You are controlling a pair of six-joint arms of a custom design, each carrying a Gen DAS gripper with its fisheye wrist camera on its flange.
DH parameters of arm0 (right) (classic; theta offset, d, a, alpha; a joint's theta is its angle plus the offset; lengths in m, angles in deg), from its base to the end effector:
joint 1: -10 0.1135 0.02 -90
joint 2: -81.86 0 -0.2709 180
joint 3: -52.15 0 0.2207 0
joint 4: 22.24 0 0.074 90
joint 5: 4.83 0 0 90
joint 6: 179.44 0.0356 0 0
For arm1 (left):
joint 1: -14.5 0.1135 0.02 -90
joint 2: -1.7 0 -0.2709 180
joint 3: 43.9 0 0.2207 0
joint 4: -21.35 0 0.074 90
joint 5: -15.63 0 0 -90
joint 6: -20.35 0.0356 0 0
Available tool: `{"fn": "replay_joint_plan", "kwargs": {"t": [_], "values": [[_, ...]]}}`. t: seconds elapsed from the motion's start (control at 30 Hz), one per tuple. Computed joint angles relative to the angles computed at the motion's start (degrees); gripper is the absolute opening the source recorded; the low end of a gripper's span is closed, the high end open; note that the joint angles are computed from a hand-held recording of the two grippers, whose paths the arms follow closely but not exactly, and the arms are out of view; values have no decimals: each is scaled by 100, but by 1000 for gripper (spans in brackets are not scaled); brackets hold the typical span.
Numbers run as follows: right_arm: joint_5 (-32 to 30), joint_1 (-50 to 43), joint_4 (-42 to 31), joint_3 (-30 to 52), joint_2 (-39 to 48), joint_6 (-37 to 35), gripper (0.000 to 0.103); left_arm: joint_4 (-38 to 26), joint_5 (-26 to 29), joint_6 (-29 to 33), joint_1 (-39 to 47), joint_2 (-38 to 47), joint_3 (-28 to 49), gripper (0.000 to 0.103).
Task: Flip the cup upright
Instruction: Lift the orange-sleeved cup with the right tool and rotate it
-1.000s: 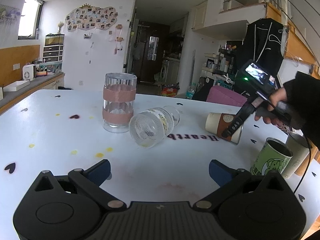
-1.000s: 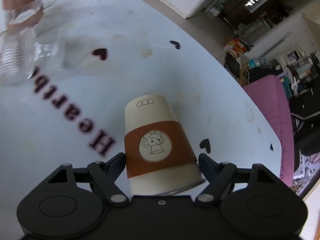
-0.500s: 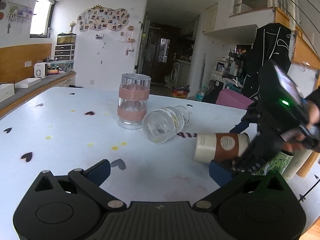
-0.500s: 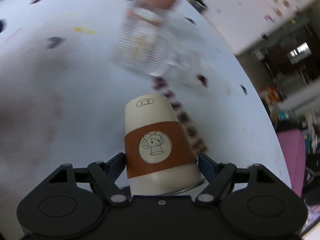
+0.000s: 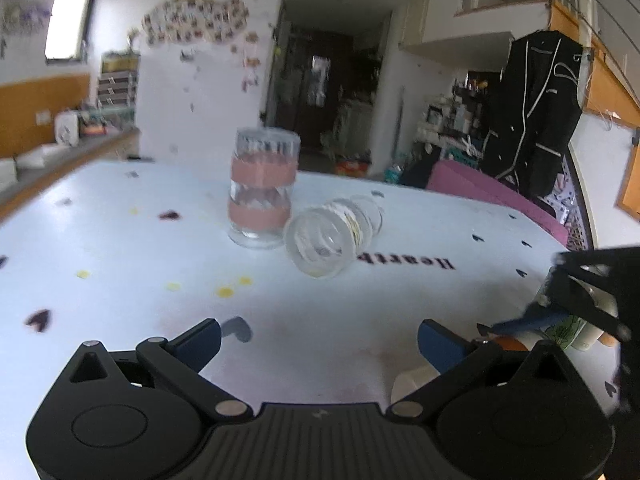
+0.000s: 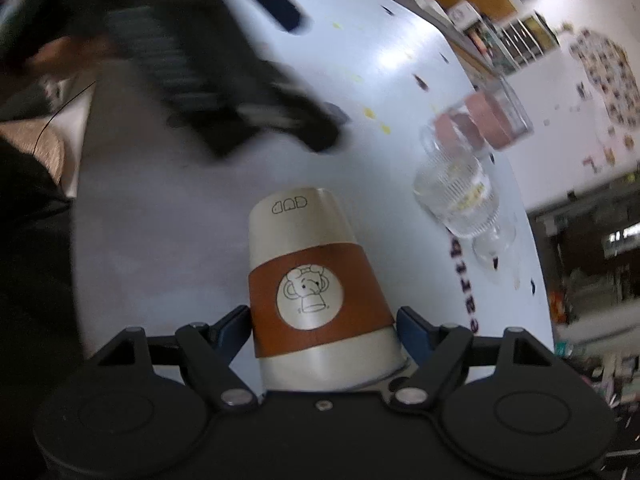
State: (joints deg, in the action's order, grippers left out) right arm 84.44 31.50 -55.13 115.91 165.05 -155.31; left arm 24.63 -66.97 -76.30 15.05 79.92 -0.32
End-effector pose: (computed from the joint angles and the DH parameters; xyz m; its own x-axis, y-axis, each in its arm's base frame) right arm 0.2445 0.0968 0.2223 0.0400 -0.9650 -0.2591 -0.8248 0.1144 -0.5537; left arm 0.2396 -0.0023 0.1964 -0.5285 -0.1199 -0.8404 0.0395 0.9854 -0.1655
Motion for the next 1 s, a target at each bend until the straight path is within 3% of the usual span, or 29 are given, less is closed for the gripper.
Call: {"fn": "replay_joint_plan", "kwargs": {"t": [0.17, 0.23, 0.4, 0.63, 1.0], "values": [[-61, 8, 634, -614, -379, -84, 80, -191, 335, 69, 11, 747, 488, 103], [-136, -68, 1085, -950, -613, -92, 87, -159, 358, 79, 0, 865, 509, 103], [-208, -310, 2197, -1715, -1077, 340, 90, -221, 501, 133, 14, 863, 462, 103], [-134, -631, 3255, -2336, -1093, 1282, 90, -387, 490, 154, 11, 481, 174, 103], [-321, -1009, 3558, -2419, -848, 2348, 89, -503, 344, 103, -167, 184, -147, 103]]}}
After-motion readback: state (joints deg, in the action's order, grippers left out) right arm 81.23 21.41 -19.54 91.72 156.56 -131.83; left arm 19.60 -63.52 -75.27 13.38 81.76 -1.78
